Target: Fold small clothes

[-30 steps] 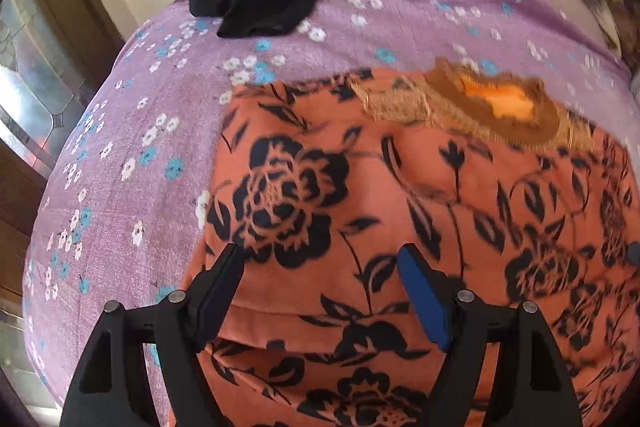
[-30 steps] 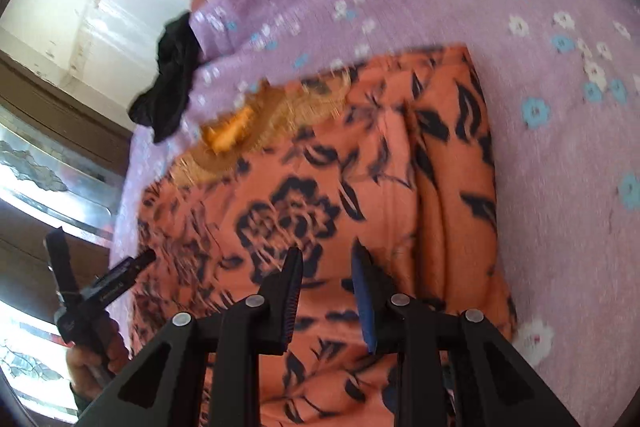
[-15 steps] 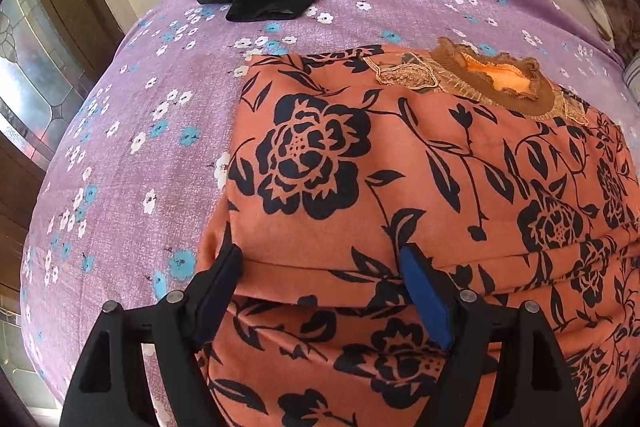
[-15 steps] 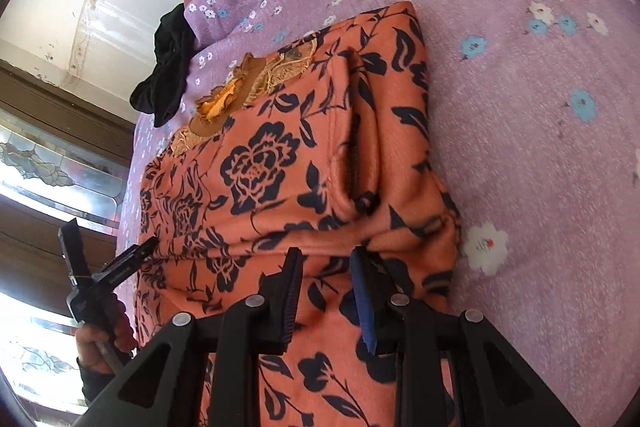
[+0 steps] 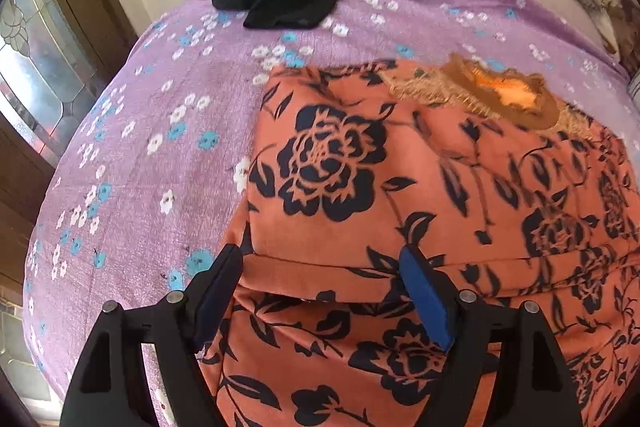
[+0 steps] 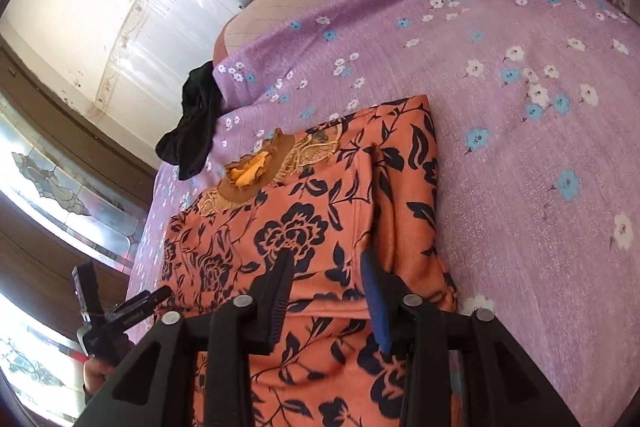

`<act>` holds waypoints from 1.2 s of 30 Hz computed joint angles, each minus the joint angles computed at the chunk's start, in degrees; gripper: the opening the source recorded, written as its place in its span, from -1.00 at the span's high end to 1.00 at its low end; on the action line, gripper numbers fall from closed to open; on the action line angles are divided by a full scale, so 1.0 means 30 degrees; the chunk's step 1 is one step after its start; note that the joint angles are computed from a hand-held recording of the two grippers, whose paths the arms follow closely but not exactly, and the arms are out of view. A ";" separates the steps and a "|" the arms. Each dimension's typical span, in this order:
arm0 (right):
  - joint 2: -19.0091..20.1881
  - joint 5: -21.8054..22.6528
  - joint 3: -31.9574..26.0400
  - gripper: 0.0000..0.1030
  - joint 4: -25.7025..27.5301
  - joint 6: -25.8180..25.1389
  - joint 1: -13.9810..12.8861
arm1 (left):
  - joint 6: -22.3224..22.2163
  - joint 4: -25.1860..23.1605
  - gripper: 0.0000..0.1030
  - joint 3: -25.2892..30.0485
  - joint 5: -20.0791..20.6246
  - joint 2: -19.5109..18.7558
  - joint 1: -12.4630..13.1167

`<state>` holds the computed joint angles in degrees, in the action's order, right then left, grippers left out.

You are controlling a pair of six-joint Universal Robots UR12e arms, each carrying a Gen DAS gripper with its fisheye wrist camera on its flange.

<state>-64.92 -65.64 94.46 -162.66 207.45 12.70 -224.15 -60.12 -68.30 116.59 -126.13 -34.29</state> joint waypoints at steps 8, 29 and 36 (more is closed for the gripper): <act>0.0000 -0.0266 0.0084 -0.10 -0.0103 -0.0260 0.0089 | -0.0002 0.1380 -0.60 -0.0390 0.0706 0.0184 -0.0124; -0.0093 0.0818 0.0437 -0.10 0.1425 -0.2415 0.0293 | -0.0665 0.1780 -0.73 -0.1335 0.2137 0.0183 -0.0911; -0.1580 0.0984 0.2731 -0.15 -0.1675 -0.0292 -0.0111 | -0.1076 0.1887 -0.73 -0.2571 0.3556 0.1138 -0.1734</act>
<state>-69.66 -62.68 102.65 -167.69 206.58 12.37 -227.38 -54.46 -76.02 127.26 -122.72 -39.50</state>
